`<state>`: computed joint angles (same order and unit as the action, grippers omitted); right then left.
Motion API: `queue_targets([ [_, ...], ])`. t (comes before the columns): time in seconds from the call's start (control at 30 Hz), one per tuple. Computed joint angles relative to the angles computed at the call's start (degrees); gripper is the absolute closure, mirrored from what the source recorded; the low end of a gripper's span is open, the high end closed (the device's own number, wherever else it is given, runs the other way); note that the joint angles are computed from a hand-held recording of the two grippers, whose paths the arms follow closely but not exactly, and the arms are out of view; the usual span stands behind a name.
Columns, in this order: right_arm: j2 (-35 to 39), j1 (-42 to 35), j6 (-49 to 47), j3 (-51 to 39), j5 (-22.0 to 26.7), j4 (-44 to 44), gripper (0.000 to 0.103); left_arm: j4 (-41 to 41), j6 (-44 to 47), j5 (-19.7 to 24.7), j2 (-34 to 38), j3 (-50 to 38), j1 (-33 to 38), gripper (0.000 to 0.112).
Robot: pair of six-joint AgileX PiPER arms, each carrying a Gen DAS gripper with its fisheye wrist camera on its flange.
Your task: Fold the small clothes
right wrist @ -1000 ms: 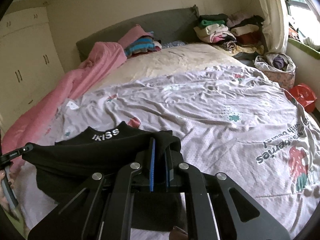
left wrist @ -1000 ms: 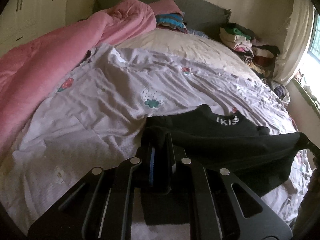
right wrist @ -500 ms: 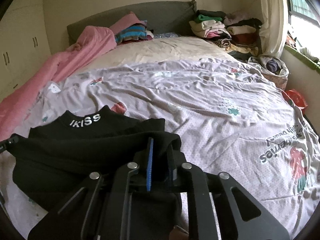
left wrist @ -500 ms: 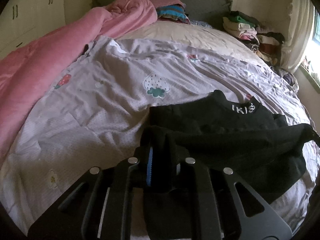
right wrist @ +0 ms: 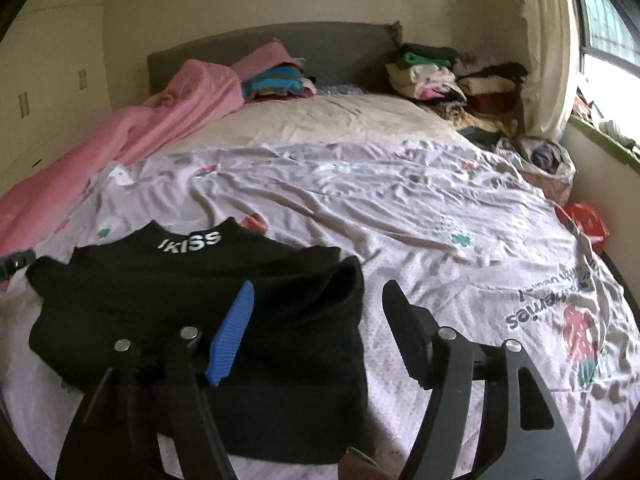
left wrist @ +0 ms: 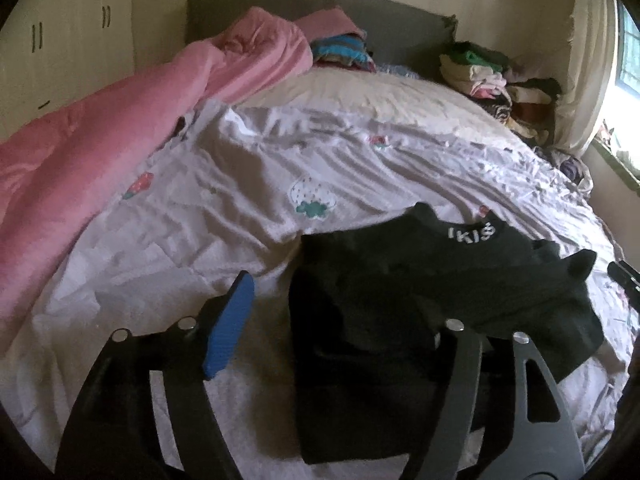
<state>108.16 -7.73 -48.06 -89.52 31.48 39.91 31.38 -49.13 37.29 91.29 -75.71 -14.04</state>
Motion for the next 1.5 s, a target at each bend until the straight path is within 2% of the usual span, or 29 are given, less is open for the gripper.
queue_targets([
  [0.03, -0.7, 0.0, -1.5, 1.0, -0.2, 0.9, 0.035, 1.0, -0.8, 0.0, -0.7, 0.4, -0.6, 0.043],
  [0.2, -3.9, 0.1, -8.1, 5.1, 0.9, 4.9, 0.036, 3.8, -3.0, -0.3, -3.7, 2.7, -3.7, 0.043],
  [0.27, -4.3, 0.2, -8.7, 5.8, 2.3, 4.6, 0.047, 3.1, -2.5, -0.1, -4.3, 3.3, -4.7, 0.047],
  [0.33, -4.3, 0.4, -9.0, 6.2, 4.0, 3.8, 0.071, 0.6, -0.9, -0.5, -4.3, 3.8, -5.2, 0.079],
  [0.37, -4.3, 0.5, -8.7, 6.3, 4.9, 3.2, 0.075, -1.3, 0.7, -1.0, -4.0, 4.1, -5.3, 0.092],
  [0.4, -4.3, 0.6, -8.6, 6.5, 5.5, 3.0, 0.082, -3.3, 2.6, -1.1, -3.6, 4.2, -5.5, 0.097],
  [0.43, -4.1, 0.7, -8.4, 6.6, 6.2, 2.5, 0.083, -6.2, 5.7, -0.9, -2.6, 4.0, -5.7, 0.103],
  [0.47, -4.0, 1.1, -8.4, 7.0, 6.4, 2.0, 0.083, -8.5, 7.9, -1.0, -1.7, 4.0, -5.8, 0.105],
  [0.67, -1.2, 3.2, -4.4, 6.5, 4.7, -3.2, 0.084, -5.1, 5.5, 1.4, 3.4, 2.5, -7.6, 0.104],
  [0.8, 4.2, 5.0, 2.3, 1.0, 5.0, -9.9, 0.084, -3.1, 3.8, 1.8, 4.9, 1.5, -6.2, 0.104],
  [1.0, 11.9, 6.3, 8.7, -9.7, 7.7, -13.1, 0.084, -3.3, 4.9, 2.2, 9.1, -3.1, -2.9, 0.104],
  [1.13, 17.3, 7.3, 13.7, -19.6, 10.7, -15.8, 0.084, -2.7, 5.0, 3.2, 12.4, -7.6, -1.5, 0.097],
  [1.27, 22.8, 8.0, 19.1, -30.2, 14.4, -18.6, 0.085, -4.6, 5.7, 3.1, 14.9, -11.4, 1.1, 0.096],
  [1.5, 34.7, 7.7, 28.3, -54.7, 23.6, -22.9, 0.085, -14.8, 10.5, -3.6, 12.8, -12.4, 6.9, 0.096],
])
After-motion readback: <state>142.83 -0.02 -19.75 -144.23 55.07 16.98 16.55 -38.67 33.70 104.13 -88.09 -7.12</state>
